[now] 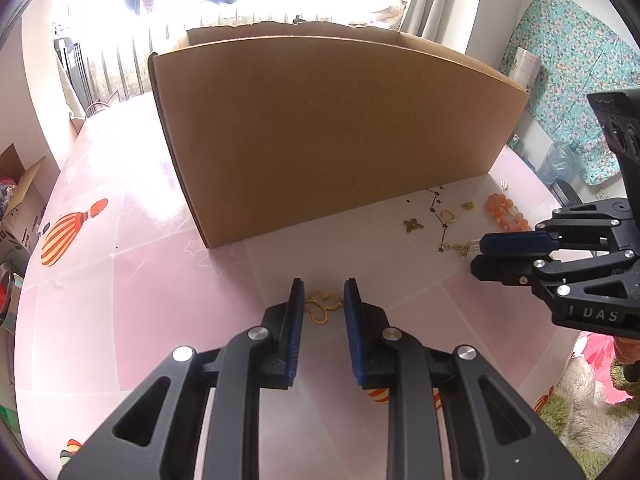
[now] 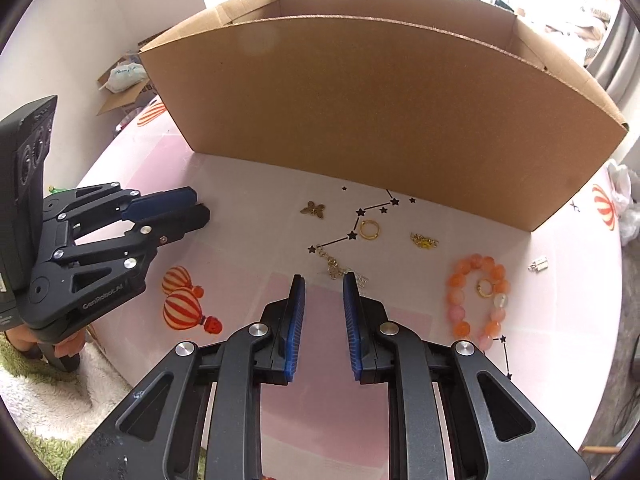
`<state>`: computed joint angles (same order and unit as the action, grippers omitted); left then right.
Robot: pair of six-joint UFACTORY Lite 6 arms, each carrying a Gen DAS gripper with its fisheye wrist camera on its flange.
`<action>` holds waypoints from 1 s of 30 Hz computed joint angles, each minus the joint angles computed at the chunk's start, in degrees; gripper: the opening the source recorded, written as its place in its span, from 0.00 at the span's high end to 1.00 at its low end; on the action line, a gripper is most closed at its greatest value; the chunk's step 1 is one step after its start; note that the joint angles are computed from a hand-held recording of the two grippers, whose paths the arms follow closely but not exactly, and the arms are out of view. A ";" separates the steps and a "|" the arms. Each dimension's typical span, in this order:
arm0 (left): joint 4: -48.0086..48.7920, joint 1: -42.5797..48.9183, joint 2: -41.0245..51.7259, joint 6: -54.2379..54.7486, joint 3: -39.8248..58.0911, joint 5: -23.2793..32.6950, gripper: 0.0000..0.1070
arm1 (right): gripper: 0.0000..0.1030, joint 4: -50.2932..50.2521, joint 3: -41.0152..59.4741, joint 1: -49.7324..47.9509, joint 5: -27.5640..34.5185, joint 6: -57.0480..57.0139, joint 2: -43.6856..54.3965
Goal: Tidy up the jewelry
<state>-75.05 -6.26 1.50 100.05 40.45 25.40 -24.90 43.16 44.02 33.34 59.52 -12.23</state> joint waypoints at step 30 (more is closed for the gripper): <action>-2.37 -0.90 -1.03 1.34 -1.12 -1.17 0.81 | 1.00 23.71 -4.48 -15.94 -17.59 -19.84 -5.84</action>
<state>-77.42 -7.16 0.46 101.40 39.33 24.22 -1.19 38.67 28.08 15.75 39.68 -18.07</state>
